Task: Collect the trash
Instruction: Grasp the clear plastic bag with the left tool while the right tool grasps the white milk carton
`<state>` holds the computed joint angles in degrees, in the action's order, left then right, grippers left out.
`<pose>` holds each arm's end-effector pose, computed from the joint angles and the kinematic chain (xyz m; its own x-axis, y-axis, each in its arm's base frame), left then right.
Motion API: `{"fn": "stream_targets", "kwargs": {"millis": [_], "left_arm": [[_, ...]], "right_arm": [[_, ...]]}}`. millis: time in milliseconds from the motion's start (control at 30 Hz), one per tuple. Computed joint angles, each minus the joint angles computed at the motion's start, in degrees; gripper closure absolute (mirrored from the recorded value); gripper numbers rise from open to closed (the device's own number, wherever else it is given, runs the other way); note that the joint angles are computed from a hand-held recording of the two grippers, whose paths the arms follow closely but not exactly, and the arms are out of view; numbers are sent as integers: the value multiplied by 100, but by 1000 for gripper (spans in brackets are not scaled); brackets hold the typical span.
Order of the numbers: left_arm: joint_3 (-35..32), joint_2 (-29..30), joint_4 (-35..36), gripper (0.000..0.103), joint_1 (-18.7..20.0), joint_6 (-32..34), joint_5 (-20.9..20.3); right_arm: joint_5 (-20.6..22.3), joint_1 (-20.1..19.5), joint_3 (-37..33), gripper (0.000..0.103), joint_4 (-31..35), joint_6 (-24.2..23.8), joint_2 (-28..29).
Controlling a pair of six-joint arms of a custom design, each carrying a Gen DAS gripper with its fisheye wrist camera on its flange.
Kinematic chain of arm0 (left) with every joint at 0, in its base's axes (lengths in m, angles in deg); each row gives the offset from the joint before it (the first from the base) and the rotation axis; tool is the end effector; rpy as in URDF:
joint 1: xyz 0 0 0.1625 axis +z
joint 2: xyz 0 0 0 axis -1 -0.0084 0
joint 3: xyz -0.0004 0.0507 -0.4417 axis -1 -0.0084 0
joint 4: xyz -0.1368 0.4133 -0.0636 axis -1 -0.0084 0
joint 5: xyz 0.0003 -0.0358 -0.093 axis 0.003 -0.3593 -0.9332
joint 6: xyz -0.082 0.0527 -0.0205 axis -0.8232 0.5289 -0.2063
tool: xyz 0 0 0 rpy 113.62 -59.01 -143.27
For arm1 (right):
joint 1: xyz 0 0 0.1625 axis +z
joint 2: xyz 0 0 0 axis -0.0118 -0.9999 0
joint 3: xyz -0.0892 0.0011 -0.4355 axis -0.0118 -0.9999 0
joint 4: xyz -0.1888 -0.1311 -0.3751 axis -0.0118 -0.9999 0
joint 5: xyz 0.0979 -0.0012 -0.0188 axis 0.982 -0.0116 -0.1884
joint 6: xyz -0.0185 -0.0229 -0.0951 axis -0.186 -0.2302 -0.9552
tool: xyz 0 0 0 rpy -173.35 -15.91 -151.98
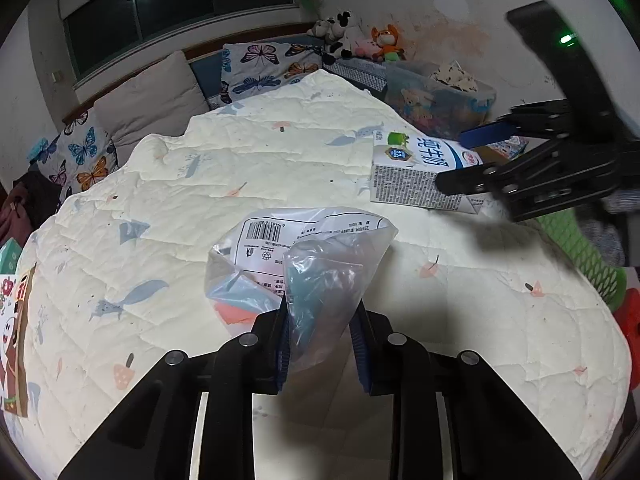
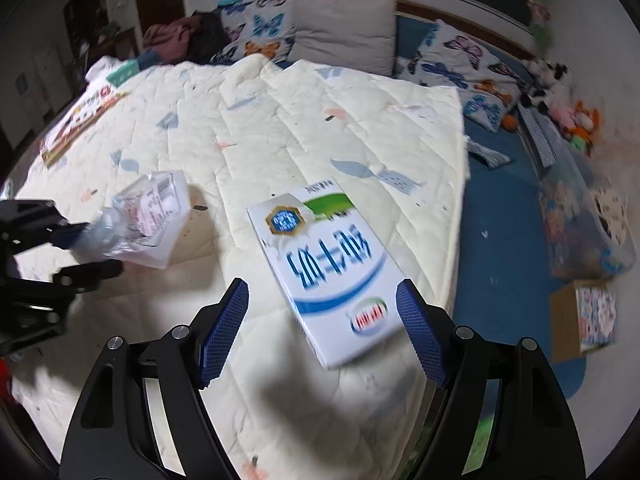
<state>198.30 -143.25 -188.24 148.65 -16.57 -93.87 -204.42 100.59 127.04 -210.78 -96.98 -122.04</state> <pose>-0.1150 -0.5526 0.1292 -0.5263 0.6041 -0.5984 0.8033 0.5840 -0.1169 0.1749 -0.5812 0.0756 -0.6062 -0.2736 0.7468 -0.5989 0.7749 -0.2021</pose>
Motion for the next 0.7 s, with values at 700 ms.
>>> {"fn": "stream_targets", "kwargs": {"millis": [700], "left_arm": [[139, -454, 60, 82, 71, -172, -110]], "right_arm": [[-178, -37, -422, 24, 281, -155, 298]]}}
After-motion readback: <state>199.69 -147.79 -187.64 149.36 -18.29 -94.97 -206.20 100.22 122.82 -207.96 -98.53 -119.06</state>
